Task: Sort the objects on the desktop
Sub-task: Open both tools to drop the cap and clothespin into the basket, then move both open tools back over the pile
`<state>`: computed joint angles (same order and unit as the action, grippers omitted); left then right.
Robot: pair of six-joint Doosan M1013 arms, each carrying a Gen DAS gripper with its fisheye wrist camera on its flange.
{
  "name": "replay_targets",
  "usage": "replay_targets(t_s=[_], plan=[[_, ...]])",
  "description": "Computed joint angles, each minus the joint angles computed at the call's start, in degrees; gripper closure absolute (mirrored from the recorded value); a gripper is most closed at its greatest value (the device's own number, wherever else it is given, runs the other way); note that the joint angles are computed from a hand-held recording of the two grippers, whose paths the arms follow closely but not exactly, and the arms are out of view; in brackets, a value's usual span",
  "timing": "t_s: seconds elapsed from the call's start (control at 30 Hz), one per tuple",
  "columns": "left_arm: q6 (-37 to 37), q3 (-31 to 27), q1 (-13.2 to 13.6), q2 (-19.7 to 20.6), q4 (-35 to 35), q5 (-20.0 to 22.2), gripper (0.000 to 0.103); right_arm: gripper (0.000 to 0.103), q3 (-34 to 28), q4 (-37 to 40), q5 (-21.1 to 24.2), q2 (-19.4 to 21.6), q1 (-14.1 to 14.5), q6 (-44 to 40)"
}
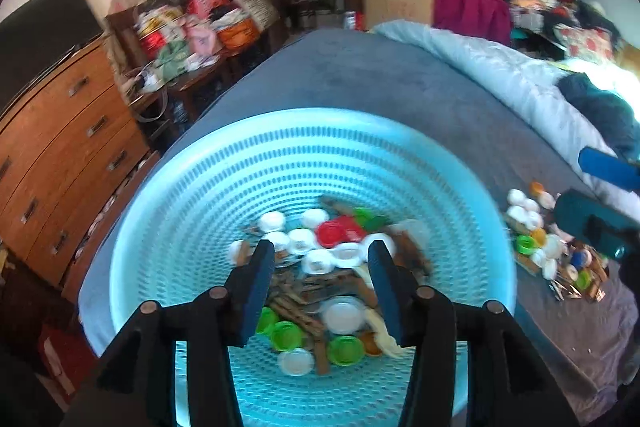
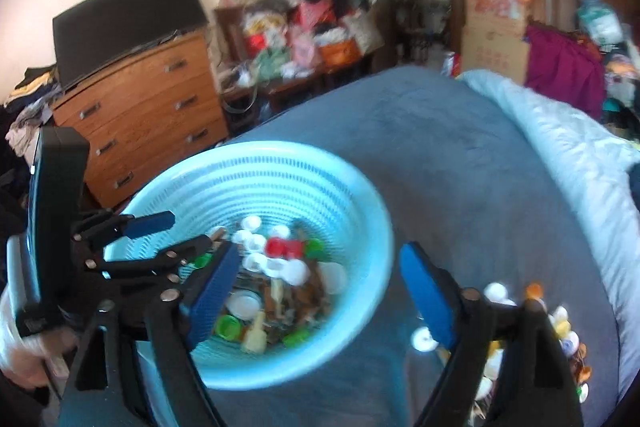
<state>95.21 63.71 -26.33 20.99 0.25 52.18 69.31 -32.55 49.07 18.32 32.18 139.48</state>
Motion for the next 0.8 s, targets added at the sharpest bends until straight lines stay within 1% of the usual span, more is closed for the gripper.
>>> replay_targets(t_s=[0.03, 0.07, 0.1, 0.17, 0.2, 0.27, 0.33, 0.37, 0.43, 0.5, 0.6, 0.67, 0.7, 0.77, 0.8], plan=[[2.69, 1.0, -0.66, -0.64, -2.42, -0.93, 0.053, 0.019, 3.42, -3.33, -0.89, -1.93, 0.4, 4.12], [5.53, 1.97, -1.36, -1.22, -4.85, -1.76, 0.053, 0.019, 7.48, -7.57, -0.87, -4.21, 1.0, 9.2], [8.68, 3.11, -2.32, -1.89, -7.12, -2.7, 0.053, 0.019, 10.57, -10.82, 0.09, -5.94, 1.55, 13.07], [14.55, 5.0, -4.5, -2.9, -11.42, -3.65, 0.051, 0.019, 17.05, -14.91, 3.25, -9.64, 2.39, 19.84], [17.21, 5.65, -5.35, -3.16, -13.77, -3.72, 0.048, 0.019, 19.89, -15.61, 4.97, -11.3, 2.64, 22.51], [20.93, 6.67, -7.03, -3.04, -18.06, -2.81, 0.045, 0.019, 25.37, -14.44, 7.84, -14.59, 2.81, 27.14], [22.85, 7.66, -8.4, -2.54, -21.05, -0.86, 0.045, 0.019, 29.97, -12.84, 9.59, -17.35, 3.09, 30.98], [22.57, 7.85, -8.97, -1.9, -21.49, 0.19, 0.045, 0.019, 32.45, -12.02, 10.25, -18.86, 3.41, 33.23], [20.94, 7.85, -9.84, -0.22, -22.12, 2.49, 0.045, 0.019, 35.62, -11.19, 10.39, -20.55, 4.18, 36.58], [18.59, 8.23, -10.91, 0.93, -20.15, 2.43, 0.045, 0.019, 37.79, -10.96, 10.23, -21.57, 4.9, 39.1], [18.69, 7.99, -12.13, 2.4, -18.92, 0.14, 0.045, 0.019, 40.21, -11.11, 9.44, -23.0, 5.35, 41.8], [19.53, 6.25, -12.49, 3.89, -19.22, 0.16, 0.045, 0.019, 41.17, -11.4, 8.76, -23.47, 5.37, 42.62], [20.08, 5.86, -12.82, 4.27, -19.4, -0.59, 0.045, 0.019, 41.44, -11.54, 8.52, -23.58, 5.34, 42.78], [20.23, 5.08, -13.48, 5.12, -18.63, -3.41, 0.045, 0.019, 42.37, -11.79, 7.29, -23.82, 5.22, 43.63], [20.04, 4.29, -13.57, 5.91, -18.88, -3.93, 0.045, 0.019, 43.09, -12.02, 6.55, -24.11, 5.18, 44.37]])
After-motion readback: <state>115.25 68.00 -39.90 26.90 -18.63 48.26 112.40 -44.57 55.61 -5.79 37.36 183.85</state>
